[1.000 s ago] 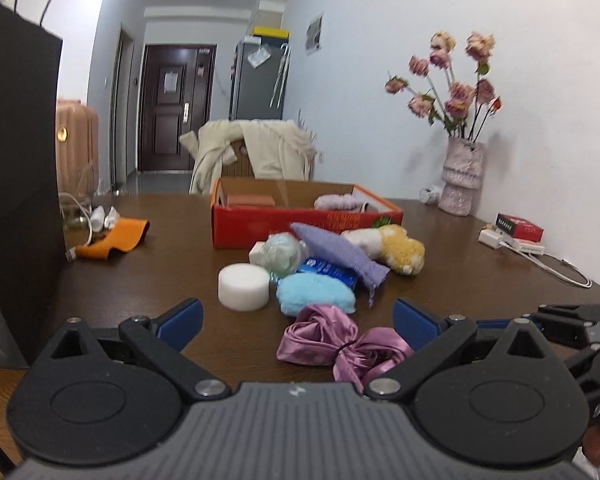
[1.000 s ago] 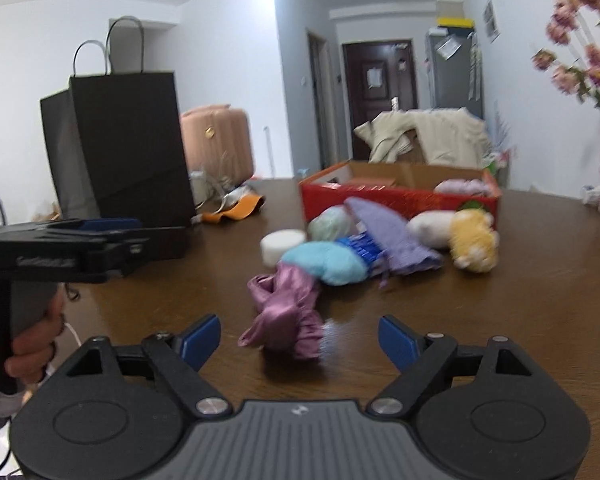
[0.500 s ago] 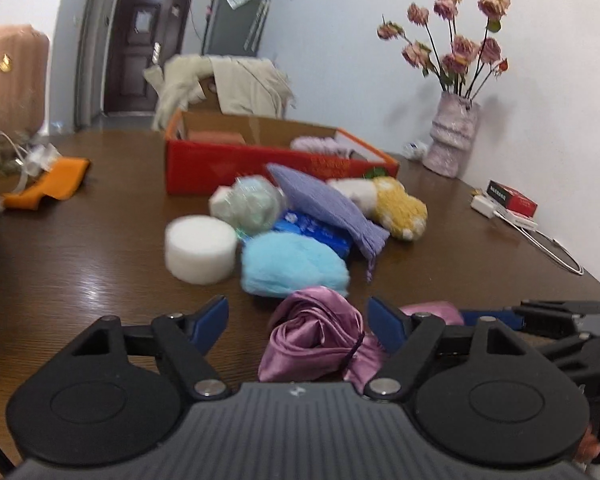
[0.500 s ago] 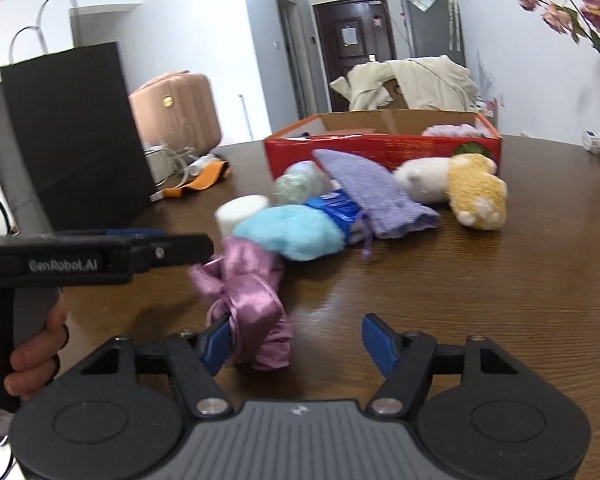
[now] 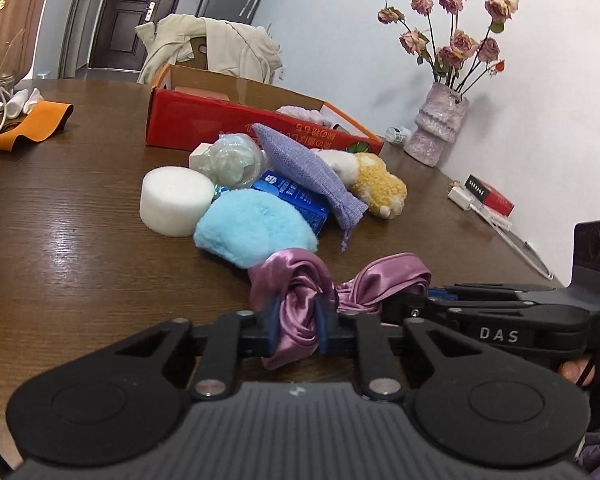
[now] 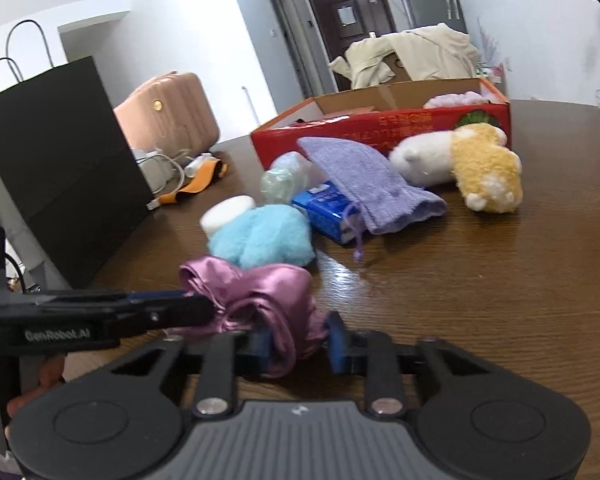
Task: Organize soft objects
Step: 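Carry the pink scrunchie into the red box and open both grippers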
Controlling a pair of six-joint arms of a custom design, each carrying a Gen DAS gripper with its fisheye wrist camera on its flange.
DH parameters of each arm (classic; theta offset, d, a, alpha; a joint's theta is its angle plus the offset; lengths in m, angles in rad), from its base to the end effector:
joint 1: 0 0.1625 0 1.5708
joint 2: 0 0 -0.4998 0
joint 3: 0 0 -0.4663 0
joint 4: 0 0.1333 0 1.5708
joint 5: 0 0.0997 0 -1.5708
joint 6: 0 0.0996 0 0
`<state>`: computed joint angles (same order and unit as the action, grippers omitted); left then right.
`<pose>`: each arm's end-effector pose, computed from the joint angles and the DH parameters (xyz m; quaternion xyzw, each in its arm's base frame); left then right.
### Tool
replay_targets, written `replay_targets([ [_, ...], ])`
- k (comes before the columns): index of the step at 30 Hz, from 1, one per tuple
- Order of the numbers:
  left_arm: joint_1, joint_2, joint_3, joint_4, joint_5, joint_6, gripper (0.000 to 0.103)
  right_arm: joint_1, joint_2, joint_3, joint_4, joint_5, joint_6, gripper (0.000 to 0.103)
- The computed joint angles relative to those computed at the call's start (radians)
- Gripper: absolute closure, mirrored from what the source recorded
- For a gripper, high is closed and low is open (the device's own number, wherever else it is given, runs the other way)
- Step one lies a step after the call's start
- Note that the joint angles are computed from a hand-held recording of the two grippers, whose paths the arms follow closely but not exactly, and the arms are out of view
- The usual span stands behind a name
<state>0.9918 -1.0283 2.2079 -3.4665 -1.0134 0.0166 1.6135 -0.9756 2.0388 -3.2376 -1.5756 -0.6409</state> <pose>-0.1543 -0.5760 0.1612 0.1720 0.8891 -0.3952 0.1540 0.1603 -0.6392 0.1434 0.3194 -0.8998 0.2834 0.0898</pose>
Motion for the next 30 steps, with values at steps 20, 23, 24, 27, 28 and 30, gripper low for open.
replay_targets([
  [20, -0.062, 0.005, -0.231, 0.084, 0.006, 0.141, 0.088, 0.061, -0.067, -0.123, 0.062, 0.084, -0.109, 0.085],
  [23, -0.017, 0.076, -0.431, 0.208, -0.003, 0.150, 0.088, 0.086, 0.017, -0.329, 0.197, 0.057, -0.094, 0.085],
  [24, 0.000, 0.106, -0.501, 0.251, -0.007, 0.154, 0.088, 0.094, 0.058, -0.421, 0.264, 0.040, -0.073, 0.085],
  [27, 0.053, 0.210, -0.715, 0.367, -0.022, 0.170, 0.088, 0.108, 0.190, -0.675, 0.395, -0.010, -0.007, 0.085],
  [28, 0.074, 0.243, -0.781, 0.405, -0.035, 0.170, 0.088, 0.109, 0.239, -0.763, 0.443, -0.026, 0.018, 0.085],
  [30, 0.117, 0.316, -0.927, 0.521, -0.052, 0.109, 0.088, 0.109, 0.343, -0.941, 0.527, -0.064, 0.080, 0.085],
])
